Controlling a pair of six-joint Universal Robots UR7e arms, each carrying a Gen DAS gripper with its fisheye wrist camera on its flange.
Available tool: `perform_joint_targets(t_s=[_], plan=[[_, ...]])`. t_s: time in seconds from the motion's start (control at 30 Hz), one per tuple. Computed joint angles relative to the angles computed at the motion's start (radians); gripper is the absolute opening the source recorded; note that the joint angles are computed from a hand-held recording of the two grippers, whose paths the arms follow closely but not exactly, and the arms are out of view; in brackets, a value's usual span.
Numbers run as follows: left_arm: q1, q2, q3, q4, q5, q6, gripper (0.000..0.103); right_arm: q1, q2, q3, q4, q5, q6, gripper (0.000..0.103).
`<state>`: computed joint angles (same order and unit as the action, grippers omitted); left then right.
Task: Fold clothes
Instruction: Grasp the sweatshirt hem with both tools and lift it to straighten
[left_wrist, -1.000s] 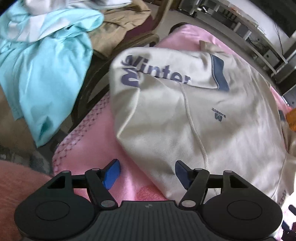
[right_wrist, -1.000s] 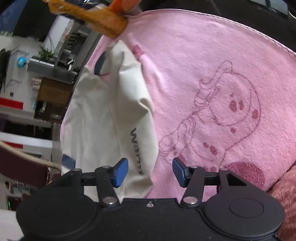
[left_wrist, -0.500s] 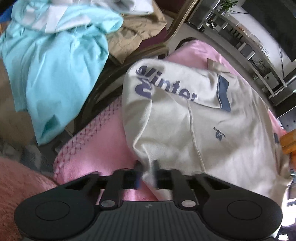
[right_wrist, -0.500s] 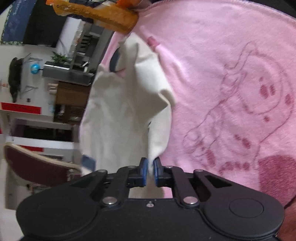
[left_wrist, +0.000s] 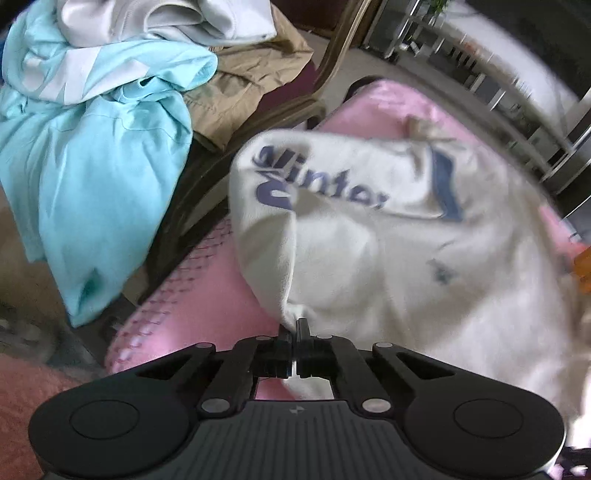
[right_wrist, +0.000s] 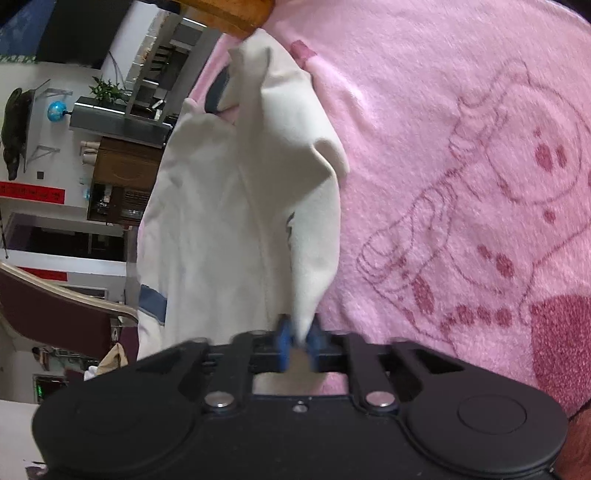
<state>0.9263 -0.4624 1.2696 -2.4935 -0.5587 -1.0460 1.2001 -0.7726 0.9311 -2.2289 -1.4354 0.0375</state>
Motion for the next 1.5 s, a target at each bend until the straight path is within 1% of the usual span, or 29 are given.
perform_joint_targets(t_s=[0.07,0.1,0.13,0.2,0.27,0.3,0.33,0.4,0.43,0.47,0.57,0.6,0.63,0.67,0.7,0.8,0.83,0.87,0.93,1.0,1.07,1.1,1.13,1.17,1.2,1.23,1.33,1.43,1.5], plan=[[-0.005,-0.018,0.054,-0.194,-0.052,0.049,0.0,-0.01,-0.01,0.014,-0.021,0.058,0.016,0.005],[-0.01,-0.02,0.068,-0.266,-0.066,0.067,0.0,-0.02,-0.016,0.024,-0.034,0.113,0.026,0.005],[-0.014,-0.019,0.078,-0.322,-0.075,0.078,0.0,-0.029,-0.02,0.031,-0.044,0.16,0.033,0.005],[-0.015,-0.016,0.084,-0.347,-0.087,0.072,0.006,-0.038,-0.022,0.03,-0.046,0.211,0.033,0.006],[-0.003,-0.02,0.086,-0.283,-0.107,0.019,0.032,-0.036,-0.01,0.011,-0.014,0.2,0.036,0.007],[0.004,-0.025,0.087,-0.247,-0.122,-0.015,0.035,-0.035,-0.004,0.001,0.002,0.194,0.038,0.009],[0.01,-0.031,0.089,-0.214,-0.141,-0.05,0.036,-0.033,0.001,-0.007,0.015,0.186,0.038,0.01],[0.012,-0.031,0.082,-0.173,-0.149,-0.064,0.039,-0.028,0.005,-0.011,0.03,0.162,0.028,0.023],[0.011,-0.028,0.078,-0.168,-0.146,-0.052,0.042,-0.026,0.007,-0.013,0.037,0.15,0.023,0.025],[0.01,-0.023,0.07,-0.162,-0.149,-0.04,0.044,-0.023,0.009,-0.016,0.044,0.138,0.019,0.025],[0.014,0.004,0.03,-0.139,-0.141,0.001,0.045,-0.018,0.012,-0.014,0.062,0.108,0.01,0.025],[0.015,0.017,0.005,-0.128,-0.131,0.029,0.045,-0.017,0.012,-0.012,0.07,0.102,0.007,0.025],[0.016,0.031,-0.021,-0.116,-0.12,0.058,0.036,-0.017,0.012,-0.01,0.078,0.098,0.005,0.025],[0.016,0.038,-0.034,-0.114,-0.112,0.076,0.01,-0.016,0.013,-0.008,0.086,0.096,0.002,0.025],[0.013,0.036,-0.022,-0.154,-0.116,0.086,0.0,-0.017,0.012,-0.005,0.093,0.098,0.0,0.025],[0.006,0.027,0.022,-0.28,-0.131,0.116,0.0,-0.027,-0.003,0.021,0.098,0.143,-0.003,0.025],[0.003,0.023,0.033,-0.297,-0.137,0.111,0.002,-0.03,-0.008,0.03,0.1,0.158,-0.005,0.025],[0.007,0.02,0.034,-0.272,-0.147,0.078,0.019,-0.031,-0.01,0.034,0.101,0.165,-0.004,0.025],[0.013,0.021,0.027,-0.224,-0.16,0.033,0.044,-0.027,-0.002,0.027,0.097,0.148,0.005,0.025],[0.015,0.032,0.002,-0.186,-0.163,0.04,0.047,-0.024,0.004,0.027,0.09,0.136,0.013,0.025],[0.014,0.056,-0.039,-0.157,-0.161,0.096,0.053,-0.02,0.008,0.034,0.071,0.131,0.016,0.025],[0.013,0.068,-0.061,-0.142,-0.16,0.124,0.053,-0.018,0.008,0.04,0.058,0.131,0.018,0.025],[0.013,0.08,-0.082,-0.127,-0.159,0.153,0.052,-0.014,0.007,0.05,0.042,0.121,0.017,0.024],[0.013,0.087,-0.103,-0.103,-0.161,0.176,0.048,-0.007,0.006,0.054,0.031,0.097,0.013,0.015],[0.014,0.095,-0.124,-0.078,-0.164,0.199,0.033,0.002,0.007,0.055,0.023,0.067,0.007,0.004],[0.018,0.095,-0.145,-0.033,-0.18,0.203,0.005,0.012,0.009,0.051,0.018,0.031,-0.004,0.004],[0.022,0.069,-0.14,-0.052,-0.22,0.15,0.003,0.038,0.001,0.035,-0.003,0.02,-0.02,0.004],[0.0,0.029,-0.131,-0.206,-0.216,0.195,0.002,0.074,-0.013,-0.003,-0.052,0.065,0.006,0.004],[-0.028,0.002,-0.139,-0.335,-0.212,0.252,0.002,0.104,-0.033,-0.034,-0.085,0.123,0.028,0.004]])
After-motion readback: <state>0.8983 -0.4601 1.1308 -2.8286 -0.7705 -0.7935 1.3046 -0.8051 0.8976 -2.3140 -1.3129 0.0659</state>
